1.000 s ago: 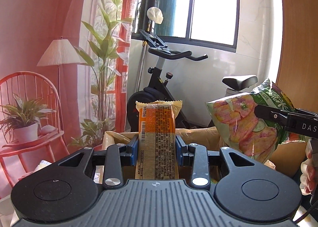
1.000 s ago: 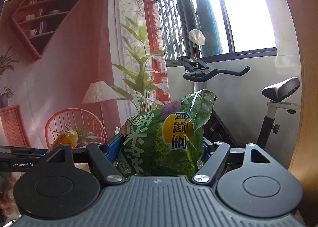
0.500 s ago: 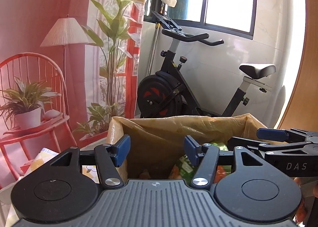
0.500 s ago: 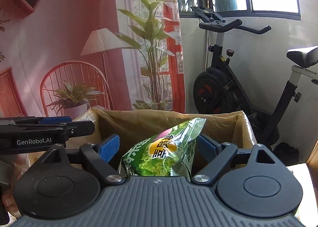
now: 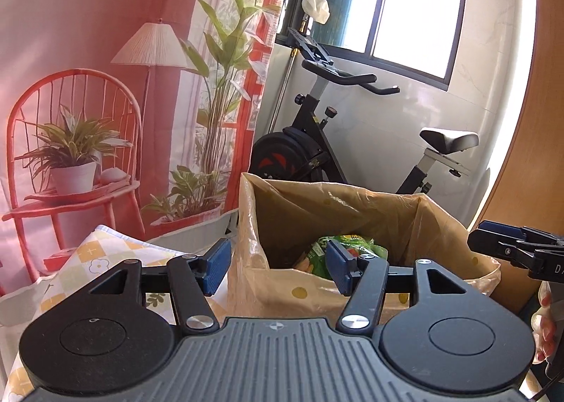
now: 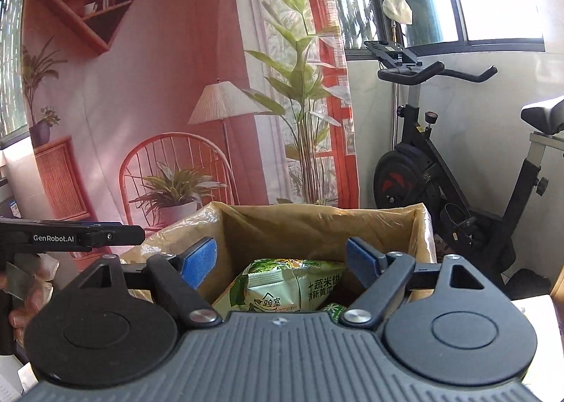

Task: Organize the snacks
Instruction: 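Lift both snacks over the box and open both tools to drop them in, then move both tools back down to the remaining snacks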

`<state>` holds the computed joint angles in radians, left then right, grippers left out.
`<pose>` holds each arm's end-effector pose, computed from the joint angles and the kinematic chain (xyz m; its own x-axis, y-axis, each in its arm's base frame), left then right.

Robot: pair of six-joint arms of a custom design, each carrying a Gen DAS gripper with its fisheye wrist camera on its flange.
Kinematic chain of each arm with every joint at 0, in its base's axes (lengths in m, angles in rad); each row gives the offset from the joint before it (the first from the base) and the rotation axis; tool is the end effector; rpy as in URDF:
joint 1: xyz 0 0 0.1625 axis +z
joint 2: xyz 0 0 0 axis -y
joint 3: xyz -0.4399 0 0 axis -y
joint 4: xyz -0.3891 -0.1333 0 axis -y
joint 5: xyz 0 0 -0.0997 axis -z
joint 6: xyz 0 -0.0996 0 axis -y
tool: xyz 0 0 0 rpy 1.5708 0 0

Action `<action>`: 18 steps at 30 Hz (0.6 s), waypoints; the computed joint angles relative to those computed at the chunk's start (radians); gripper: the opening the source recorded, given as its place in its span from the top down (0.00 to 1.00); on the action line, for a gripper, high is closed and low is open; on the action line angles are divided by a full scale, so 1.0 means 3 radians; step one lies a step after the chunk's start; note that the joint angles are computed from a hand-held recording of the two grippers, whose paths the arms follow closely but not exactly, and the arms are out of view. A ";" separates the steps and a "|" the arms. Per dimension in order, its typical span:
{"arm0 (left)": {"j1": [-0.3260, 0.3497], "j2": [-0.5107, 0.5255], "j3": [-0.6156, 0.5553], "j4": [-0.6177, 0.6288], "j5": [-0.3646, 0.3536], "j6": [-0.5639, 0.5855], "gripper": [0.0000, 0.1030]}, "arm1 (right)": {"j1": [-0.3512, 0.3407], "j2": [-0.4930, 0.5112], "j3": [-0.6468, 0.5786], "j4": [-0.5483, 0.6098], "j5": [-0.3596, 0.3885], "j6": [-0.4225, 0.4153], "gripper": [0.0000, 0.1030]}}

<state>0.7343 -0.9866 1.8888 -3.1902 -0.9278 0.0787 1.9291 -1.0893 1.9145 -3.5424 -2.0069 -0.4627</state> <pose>-0.3245 -0.5529 0.2296 -0.7823 0.3687 -0.5022 0.6229 0.4775 -0.6197 0.2927 -0.5215 0.3202 -0.8159 -0.1340 0.5624 -0.5684 0.3641 -0.7378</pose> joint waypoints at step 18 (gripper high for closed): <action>-0.0221 -0.0287 0.1076 -0.0003 0.0410 -0.1203 0.42 | -0.0772 -0.0485 0.1054 0.0082 -0.0162 0.0238 0.29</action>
<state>0.6681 -1.0727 2.2115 -3.1911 -0.8047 -0.2823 1.6977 -1.2347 2.2308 -3.5179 -2.0555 -0.3913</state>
